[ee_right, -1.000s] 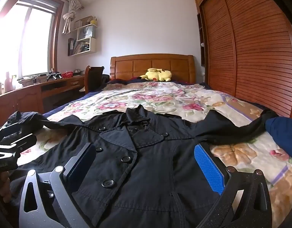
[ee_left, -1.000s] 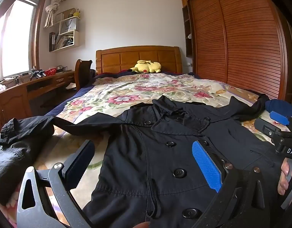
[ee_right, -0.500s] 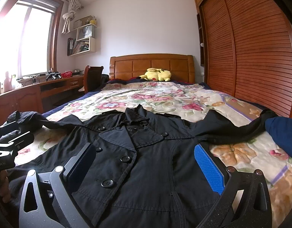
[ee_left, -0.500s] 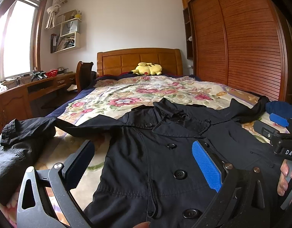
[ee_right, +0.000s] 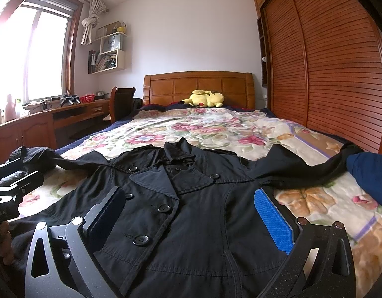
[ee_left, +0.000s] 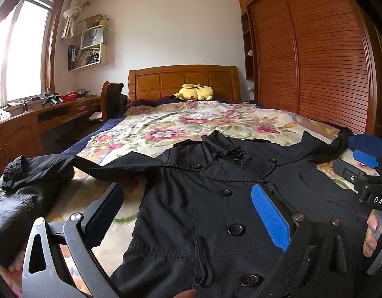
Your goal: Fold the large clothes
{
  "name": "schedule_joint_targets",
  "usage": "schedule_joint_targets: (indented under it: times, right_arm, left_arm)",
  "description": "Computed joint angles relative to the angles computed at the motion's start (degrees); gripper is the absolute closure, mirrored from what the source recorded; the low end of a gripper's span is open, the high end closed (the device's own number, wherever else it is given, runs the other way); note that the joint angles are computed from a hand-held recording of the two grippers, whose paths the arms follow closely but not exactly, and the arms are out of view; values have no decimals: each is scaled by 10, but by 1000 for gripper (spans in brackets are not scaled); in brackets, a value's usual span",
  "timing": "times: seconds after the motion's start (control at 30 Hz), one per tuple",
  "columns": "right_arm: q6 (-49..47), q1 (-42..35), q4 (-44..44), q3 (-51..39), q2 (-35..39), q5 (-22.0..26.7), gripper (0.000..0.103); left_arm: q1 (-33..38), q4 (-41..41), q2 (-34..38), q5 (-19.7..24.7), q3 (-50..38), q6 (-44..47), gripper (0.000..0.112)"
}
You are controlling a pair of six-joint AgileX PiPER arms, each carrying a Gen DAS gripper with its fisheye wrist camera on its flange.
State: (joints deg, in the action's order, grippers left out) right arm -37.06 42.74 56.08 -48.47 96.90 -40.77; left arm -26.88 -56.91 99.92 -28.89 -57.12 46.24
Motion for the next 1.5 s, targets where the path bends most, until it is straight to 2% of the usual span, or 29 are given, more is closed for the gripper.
schedule_joint_targets:
  times: [1.5]
  right_arm:
    - [4,1,-5,4,0,-2,0]
  left_arm:
    - [0,6,-4,-4,6,-7,9]
